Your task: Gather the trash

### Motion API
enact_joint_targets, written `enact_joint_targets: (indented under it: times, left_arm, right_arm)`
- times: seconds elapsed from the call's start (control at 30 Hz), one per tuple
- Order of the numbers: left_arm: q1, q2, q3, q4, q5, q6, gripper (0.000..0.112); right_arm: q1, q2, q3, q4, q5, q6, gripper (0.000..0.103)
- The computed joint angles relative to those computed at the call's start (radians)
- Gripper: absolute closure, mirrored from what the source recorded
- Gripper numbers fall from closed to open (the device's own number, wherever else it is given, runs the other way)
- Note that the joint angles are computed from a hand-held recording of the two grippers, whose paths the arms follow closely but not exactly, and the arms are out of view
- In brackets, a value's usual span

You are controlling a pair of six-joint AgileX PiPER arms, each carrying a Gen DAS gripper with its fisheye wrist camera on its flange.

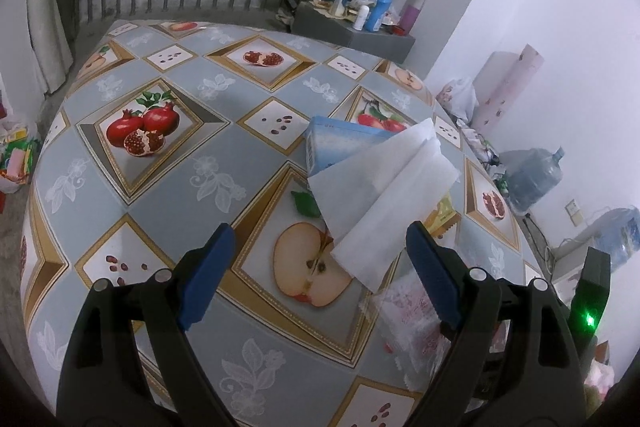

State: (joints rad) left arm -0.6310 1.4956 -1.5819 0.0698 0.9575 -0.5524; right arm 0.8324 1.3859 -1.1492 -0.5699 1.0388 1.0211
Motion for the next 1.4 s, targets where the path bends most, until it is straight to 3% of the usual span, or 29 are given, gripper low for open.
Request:
enact_joint_targets:
  times: [0.2,0.43,0.67,0.73,0.83,1.0,1.17,1.4]
  left_arm:
    - [-0.011,-0.022,0.02,0.038,-0.002,-0.04,0.029]
    - [-0.033,-0.105,0.107,0.124,0.016,-0.133,0.029]
    - [-0.054,-0.157,0.181,0.146,-0.056,-0.158,0.029]
    - [-0.05,-0.149,0.176,0.12,-0.083,-0.122,0.029]
    - [-0.053,-0.117,0.139,0.108,-0.098,-0.084,0.036]
    - [-0.01,-0.038,0.056,0.016,-0.094,-0.031,0.05]
    - [0.032,0.035,-0.029,-0.04,-0.062,-0.007,0.071]
    - [0.038,0.067,-0.066,-0.041,-0.051,-0.004,0.074]
  right_arm:
    - [-0.017,-0.032,0.015,0.042,-0.013,-0.067,0.007]
    - [-0.135,-0.166,0.102,0.211,-0.169,-0.196,0.007]
    - [-0.354,-0.234,0.123,0.549,-0.283,-0.498,0.023]
    - [-0.409,-0.244,0.126,0.651,-0.299,-0.578,0.032]
    - [-0.492,-0.248,0.122,0.805,-0.308,-0.703,0.04]
    - [-0.586,-0.19,0.054,1.022,-0.292,-0.894,0.046]
    - [-0.627,-0.062,-0.097,1.146,-0.253,-0.986,0.052]
    - [-0.582,0.131,-0.347,0.976,-0.206,-0.892,0.055]
